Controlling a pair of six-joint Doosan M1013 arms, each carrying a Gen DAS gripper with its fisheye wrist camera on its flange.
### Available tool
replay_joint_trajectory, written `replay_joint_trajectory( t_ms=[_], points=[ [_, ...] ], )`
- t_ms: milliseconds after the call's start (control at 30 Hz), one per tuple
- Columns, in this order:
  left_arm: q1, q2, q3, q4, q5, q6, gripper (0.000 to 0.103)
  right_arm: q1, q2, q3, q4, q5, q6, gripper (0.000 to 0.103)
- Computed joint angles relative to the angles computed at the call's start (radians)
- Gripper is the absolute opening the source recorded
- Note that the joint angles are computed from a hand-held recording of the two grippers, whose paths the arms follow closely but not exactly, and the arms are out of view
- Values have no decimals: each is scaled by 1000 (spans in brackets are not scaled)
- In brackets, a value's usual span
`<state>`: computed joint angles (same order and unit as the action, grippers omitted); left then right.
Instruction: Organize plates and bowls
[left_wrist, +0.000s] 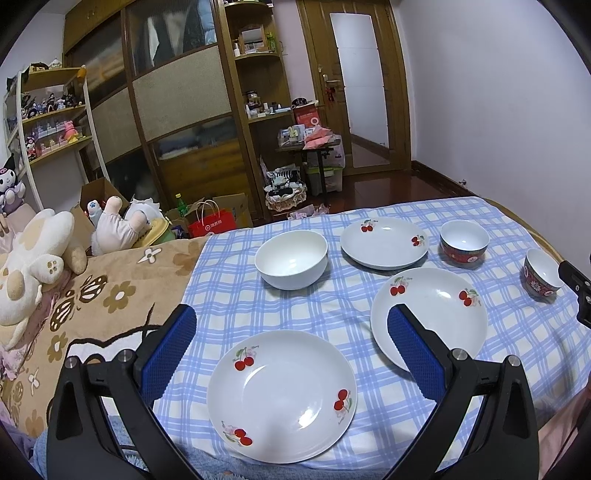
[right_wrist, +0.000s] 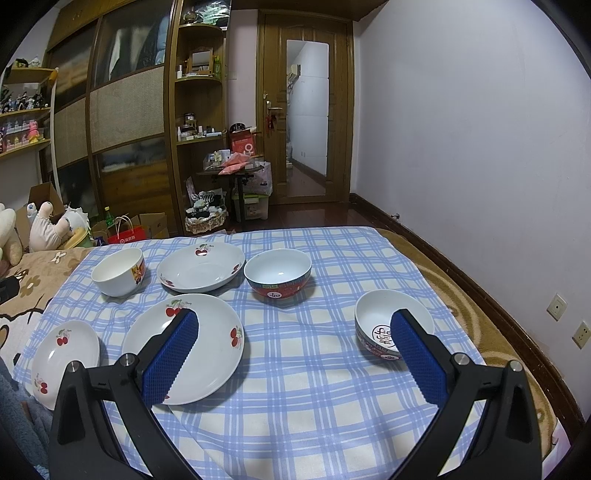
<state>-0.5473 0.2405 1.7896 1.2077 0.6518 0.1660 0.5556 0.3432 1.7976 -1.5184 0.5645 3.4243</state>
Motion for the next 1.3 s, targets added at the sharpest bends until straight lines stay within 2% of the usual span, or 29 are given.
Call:
replay_joint_trajectory(
  t_ms=[1300],
  points=[
    [1,2,3,-6,3,5,102,0,1,0,1,-3,-2,103]
  ],
)
